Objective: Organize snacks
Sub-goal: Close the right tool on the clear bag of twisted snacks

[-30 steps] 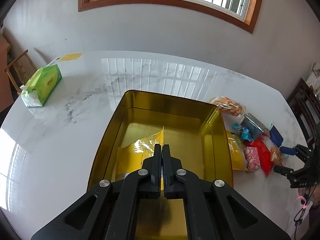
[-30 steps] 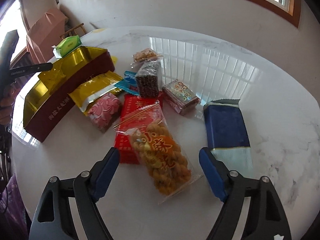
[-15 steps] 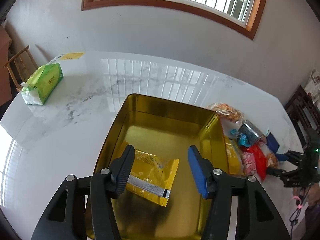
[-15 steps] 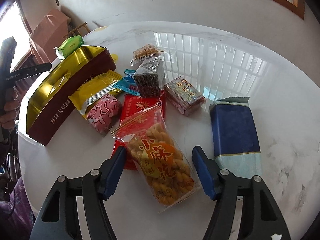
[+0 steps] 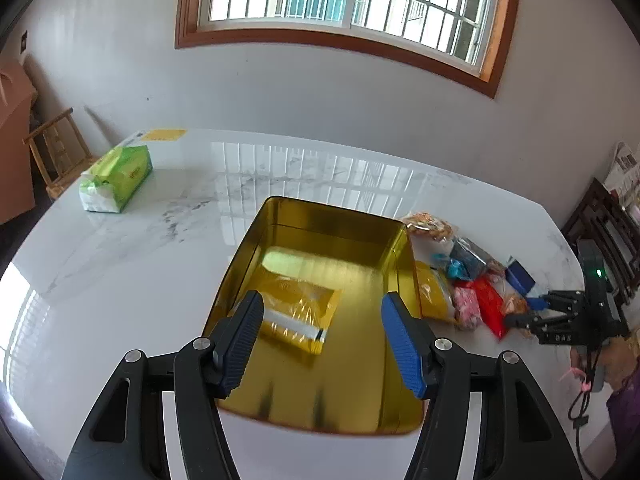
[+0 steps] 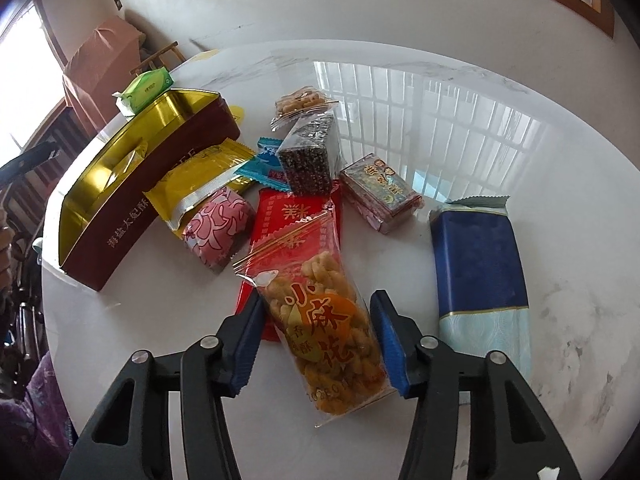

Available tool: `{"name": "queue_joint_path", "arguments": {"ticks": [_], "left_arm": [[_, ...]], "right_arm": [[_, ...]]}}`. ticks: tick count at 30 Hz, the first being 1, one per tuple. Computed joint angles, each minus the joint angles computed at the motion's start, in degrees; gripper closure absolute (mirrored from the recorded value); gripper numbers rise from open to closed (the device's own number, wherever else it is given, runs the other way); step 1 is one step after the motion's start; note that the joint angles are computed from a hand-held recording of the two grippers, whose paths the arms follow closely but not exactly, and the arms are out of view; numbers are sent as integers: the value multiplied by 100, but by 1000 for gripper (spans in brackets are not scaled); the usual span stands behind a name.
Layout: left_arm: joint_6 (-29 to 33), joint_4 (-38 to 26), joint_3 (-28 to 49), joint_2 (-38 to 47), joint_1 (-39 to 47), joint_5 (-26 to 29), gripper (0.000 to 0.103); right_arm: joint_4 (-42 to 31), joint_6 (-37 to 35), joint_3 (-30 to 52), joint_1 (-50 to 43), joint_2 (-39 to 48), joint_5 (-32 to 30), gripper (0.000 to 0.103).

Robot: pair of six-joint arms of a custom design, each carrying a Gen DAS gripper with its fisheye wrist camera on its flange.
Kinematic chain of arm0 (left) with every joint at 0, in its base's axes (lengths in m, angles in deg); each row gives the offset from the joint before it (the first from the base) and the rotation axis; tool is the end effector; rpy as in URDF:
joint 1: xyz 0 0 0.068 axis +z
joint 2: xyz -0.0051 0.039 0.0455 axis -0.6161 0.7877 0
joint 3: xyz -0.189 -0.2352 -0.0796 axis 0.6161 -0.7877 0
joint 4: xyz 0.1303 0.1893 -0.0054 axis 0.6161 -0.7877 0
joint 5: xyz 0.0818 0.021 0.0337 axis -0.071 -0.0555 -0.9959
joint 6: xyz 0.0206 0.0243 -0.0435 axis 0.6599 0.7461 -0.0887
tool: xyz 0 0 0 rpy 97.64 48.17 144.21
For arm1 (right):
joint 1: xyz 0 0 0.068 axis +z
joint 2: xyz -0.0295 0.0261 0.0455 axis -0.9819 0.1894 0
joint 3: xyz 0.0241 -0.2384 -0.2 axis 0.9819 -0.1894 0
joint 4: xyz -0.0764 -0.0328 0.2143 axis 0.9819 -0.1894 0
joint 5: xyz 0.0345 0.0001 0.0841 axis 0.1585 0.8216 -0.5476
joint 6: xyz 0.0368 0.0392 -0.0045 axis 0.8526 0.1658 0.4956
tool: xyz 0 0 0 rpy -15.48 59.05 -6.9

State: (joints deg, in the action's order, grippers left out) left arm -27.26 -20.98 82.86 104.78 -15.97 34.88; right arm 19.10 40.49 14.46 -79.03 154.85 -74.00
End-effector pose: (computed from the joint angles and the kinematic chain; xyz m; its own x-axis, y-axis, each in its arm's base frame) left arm 0.2748 0.0955 0.2518 -0.6906 -0.0526 -0.7213 0.0763 0.9865 -0.1450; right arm 0.3616 0.0128 0.1598 -0.8003 -0.3141 -0.5106 -0.4433 0.8835 0.1513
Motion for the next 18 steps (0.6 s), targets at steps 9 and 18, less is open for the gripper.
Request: {"name": "queue_joint_path", "arguments": {"ticks": [9,18], "left_arm": [[393,88,-834,-680,286,-58,40],[488,390,-1345,-828,629,-218,40]], "right_arm": [[670,437,-980,-56,-566,-121,59],[1450,1245,-1990,-291,-1120,-502,59]]}}
